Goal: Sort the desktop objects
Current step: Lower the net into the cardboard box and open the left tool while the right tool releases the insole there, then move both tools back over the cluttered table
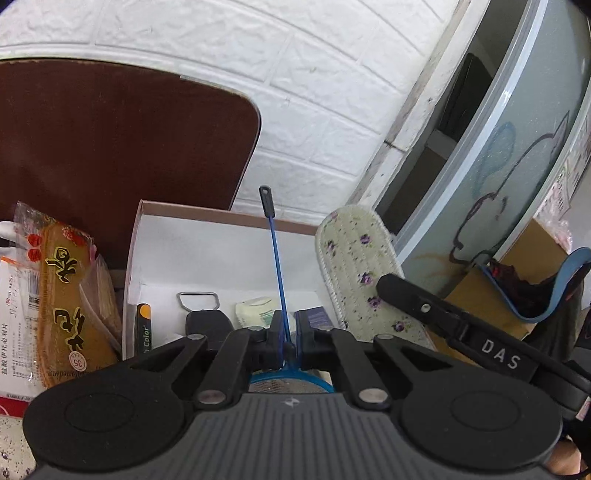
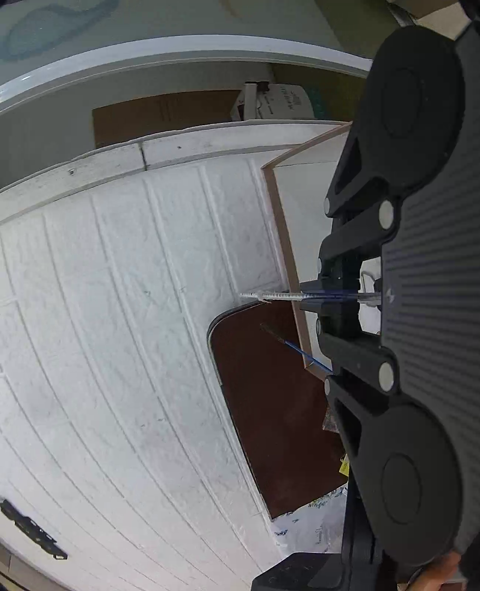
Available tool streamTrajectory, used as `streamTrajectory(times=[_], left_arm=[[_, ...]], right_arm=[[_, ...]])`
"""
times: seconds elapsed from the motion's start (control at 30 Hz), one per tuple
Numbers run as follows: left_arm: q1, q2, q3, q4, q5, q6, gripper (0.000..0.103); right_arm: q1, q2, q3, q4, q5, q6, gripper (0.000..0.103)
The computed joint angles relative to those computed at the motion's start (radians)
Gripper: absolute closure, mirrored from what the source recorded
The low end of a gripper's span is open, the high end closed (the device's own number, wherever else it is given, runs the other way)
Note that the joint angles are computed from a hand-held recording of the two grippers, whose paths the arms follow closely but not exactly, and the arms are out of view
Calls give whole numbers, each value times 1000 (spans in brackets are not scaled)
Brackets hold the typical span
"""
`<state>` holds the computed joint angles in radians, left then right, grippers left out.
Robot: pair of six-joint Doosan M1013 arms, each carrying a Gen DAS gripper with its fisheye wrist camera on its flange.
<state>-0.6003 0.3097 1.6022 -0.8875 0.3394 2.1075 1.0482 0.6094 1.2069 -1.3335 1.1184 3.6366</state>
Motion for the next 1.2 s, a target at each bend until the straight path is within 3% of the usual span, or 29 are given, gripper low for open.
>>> streamTrajectory(times=[0.03, 0.1, 0.13, 0.17, 0.23, 0.43, 0.63, 0.93, 1.2], left_arm=[[0, 4, 0, -17, -8, 21, 95], [4, 6, 2, -74, -2, 76, 52], [6, 5, 4, -82, 5, 78, 24], [5, -2, 14, -95, -16, 82, 19], [11, -10, 30, -191, -25, 181, 18], [18, -34, 54, -230, -4, 186, 15], [3, -69, 93, -213, -38, 197, 14], [-13, -125, 147, -120, -63, 116, 14], [-18, -195, 218, -184, -68, 163, 14]], right_arm=[[-8, 0, 3, 30, -17, -2, 103], [-19, 11, -22, 124, -8, -80, 99], [-21, 19, -38, 163, 10, -128, 90], [-21, 29, -58, 198, 40, -172, 64], [-12, 48, -88, 215, 128, -194, 42], [11, 37, -70, 176, 143, -150, 17], [28, 39, -84, 192, 181, -178, 14], [68, 51, -121, 216, 252, -224, 10], [114, 91, -216, 234, 332, -312, 5]])
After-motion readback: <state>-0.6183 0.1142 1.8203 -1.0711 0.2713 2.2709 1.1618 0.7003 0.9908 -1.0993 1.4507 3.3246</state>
